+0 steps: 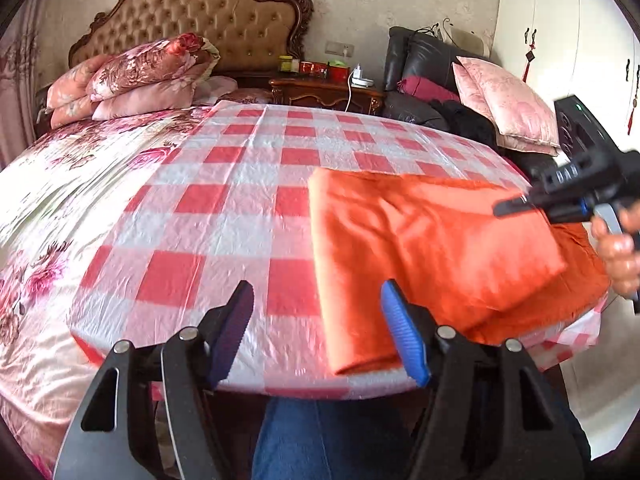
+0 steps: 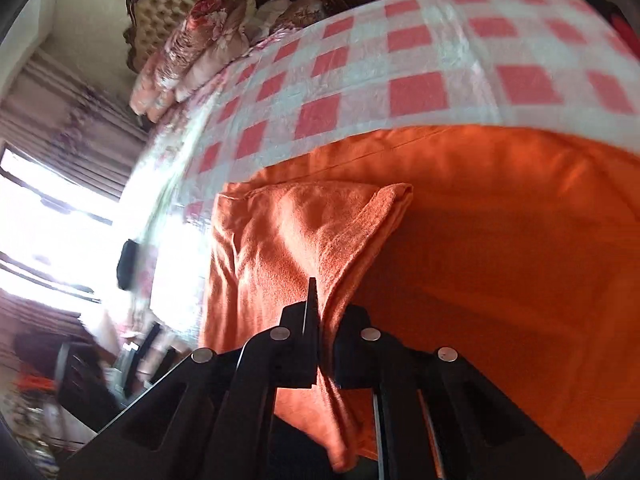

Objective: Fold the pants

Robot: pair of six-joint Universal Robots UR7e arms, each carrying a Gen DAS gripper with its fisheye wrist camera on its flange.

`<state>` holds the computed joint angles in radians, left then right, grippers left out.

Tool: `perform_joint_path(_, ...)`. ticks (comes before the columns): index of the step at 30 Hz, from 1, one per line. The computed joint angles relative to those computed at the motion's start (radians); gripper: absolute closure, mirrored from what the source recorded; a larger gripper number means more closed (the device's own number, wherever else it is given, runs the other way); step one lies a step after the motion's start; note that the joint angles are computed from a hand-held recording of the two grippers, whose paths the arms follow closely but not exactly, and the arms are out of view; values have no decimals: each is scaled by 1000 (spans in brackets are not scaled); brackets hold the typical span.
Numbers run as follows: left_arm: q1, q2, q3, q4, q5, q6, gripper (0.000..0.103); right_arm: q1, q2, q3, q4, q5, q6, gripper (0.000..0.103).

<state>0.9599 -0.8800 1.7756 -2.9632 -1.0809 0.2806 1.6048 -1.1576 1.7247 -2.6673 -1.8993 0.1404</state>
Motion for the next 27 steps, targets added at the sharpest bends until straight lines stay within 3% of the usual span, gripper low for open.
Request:
perform_joint_path(3,-4,34,-41,23,-4,29,40,-26,16,4,40,-51,21,95)
perform_joint_path(6,-10,94,-110,20,-6,98,42,-42,18,34,-3,-42,-3,94)
perform_joint_path(8,-6,146,-196,80,-8,106,63,-49,14,43,-18,-25,-1,91)
perform_joint_path(11,1,214,-311,150,-23,117,80,-69,3,45,-23,9,21,84)
perform_joint_path(14,11,261,-397,229,-59,86,80,-76,12,27,-65,14,26,65)
perform_joint_path(15,13,273,-417,245,-55,78,80,-82,17,19,-84,29,18,47)
perform_joint_path(16,15,284,-435,260,-55,72,80,-87,23,13,-111,40,9,40)
perform_joint_path(20,20,313,-483,310,-65,38,80,-84,64,-36,-139,24,-30,41)
perform_joint_path(21,22,317,-489,317,-67,34,80,-81,70,-45,-139,13,-35,50)
perform_joint_path(22,24,322,-499,329,-67,24,80,-70,81,-53,-145,-18,-43,73)
perform_joint_path(23,26,328,-511,347,-65,7,80,-60,90,-57,-152,-61,-52,81)
perform_joint_path(27,31,345,-539,378,-51,-17,80,-32,111,-50,-205,-168,-80,84)
